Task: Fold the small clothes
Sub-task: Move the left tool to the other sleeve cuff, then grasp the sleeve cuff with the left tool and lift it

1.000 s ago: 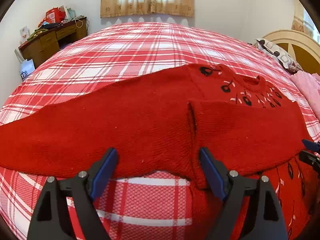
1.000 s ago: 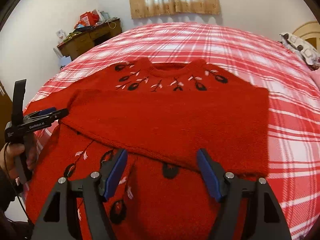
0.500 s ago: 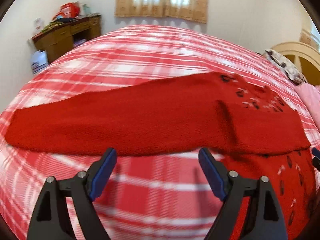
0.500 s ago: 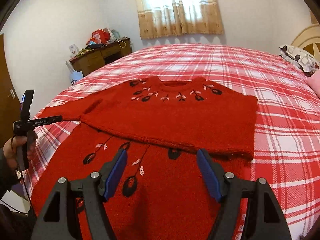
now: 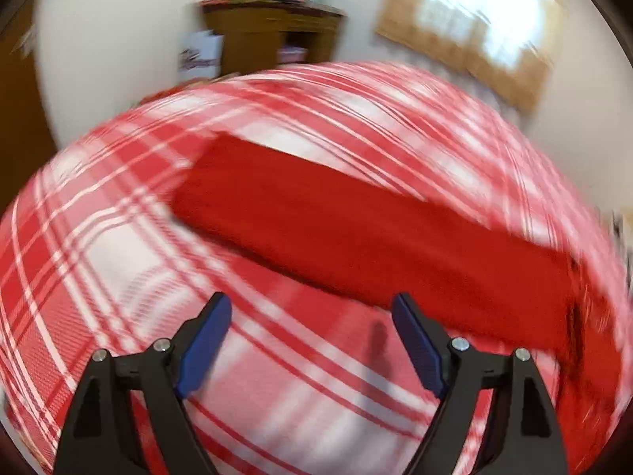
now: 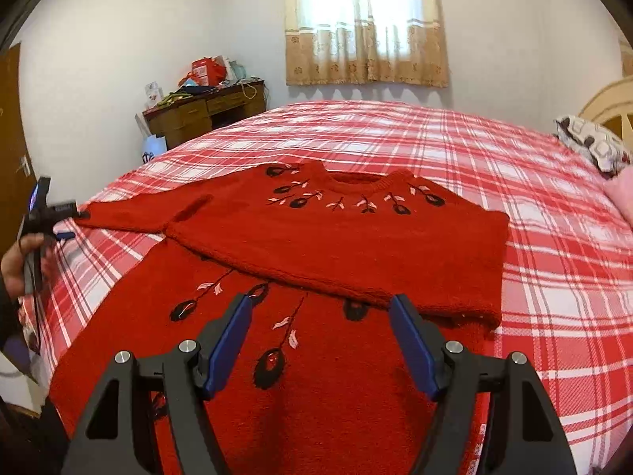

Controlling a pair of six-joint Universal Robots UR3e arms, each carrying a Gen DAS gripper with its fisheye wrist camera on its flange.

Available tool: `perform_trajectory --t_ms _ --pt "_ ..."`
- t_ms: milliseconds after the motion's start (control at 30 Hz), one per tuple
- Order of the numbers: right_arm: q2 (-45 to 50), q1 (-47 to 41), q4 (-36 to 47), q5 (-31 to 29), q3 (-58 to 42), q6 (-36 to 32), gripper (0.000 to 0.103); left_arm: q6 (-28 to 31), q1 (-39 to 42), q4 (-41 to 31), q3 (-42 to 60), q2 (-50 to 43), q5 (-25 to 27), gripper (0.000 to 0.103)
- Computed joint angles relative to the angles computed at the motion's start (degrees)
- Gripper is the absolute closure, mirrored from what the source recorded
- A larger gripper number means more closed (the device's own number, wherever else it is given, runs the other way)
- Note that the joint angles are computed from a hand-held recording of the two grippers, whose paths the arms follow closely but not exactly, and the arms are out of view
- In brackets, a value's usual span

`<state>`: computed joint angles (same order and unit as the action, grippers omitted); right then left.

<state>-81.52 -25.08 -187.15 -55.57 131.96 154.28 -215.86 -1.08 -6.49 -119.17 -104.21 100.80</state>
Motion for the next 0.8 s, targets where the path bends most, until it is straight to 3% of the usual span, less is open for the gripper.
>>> perform_trajectory --t_ms 167,433,567,667,733,767,800 --pt "0.38 2.59 -3.35 -2.02 1.42 -2.72 0.03 -2.95 7.74 6.29 -4.78 2.12 -8.66 0.025" --pt "0.18 3.6 -4.55 -1.72 2.78 -5.36 0.03 -5.6 9.34 10.84 -2.45 -2.31 -9.2 0.027" --pt "0.47 3.48 -4.2 -1.83 2.42 -4.69 0.03 -6.2 10.25 13.2 -2.12 -3.73 -8.37 0.036" --pt "0.72 3.24 -3.82 -1.69 1.98 -4.04 0.03 -6.05 10.62 13.5 -1.75 -4.03 -7.61 0.049" --pt "0.82 3.06 -3.63 -1.59 1.78 -3.75 0.03 -5.64 11.29 13.31 -1.52 -4.26 -7.99 0.073" --pt "0.84 2.94 -3.6 -1.55 1.71 -3.52 0.03 -4.92 12.22 12.77 -1.68 -4.09 -9.64 0.102" --pt "0.75 2.9 -3.67 -1.54 1.79 -3.29 0.03 -4.99 12.45 12.01 -1.61 -3.89 -9.78 0.098"
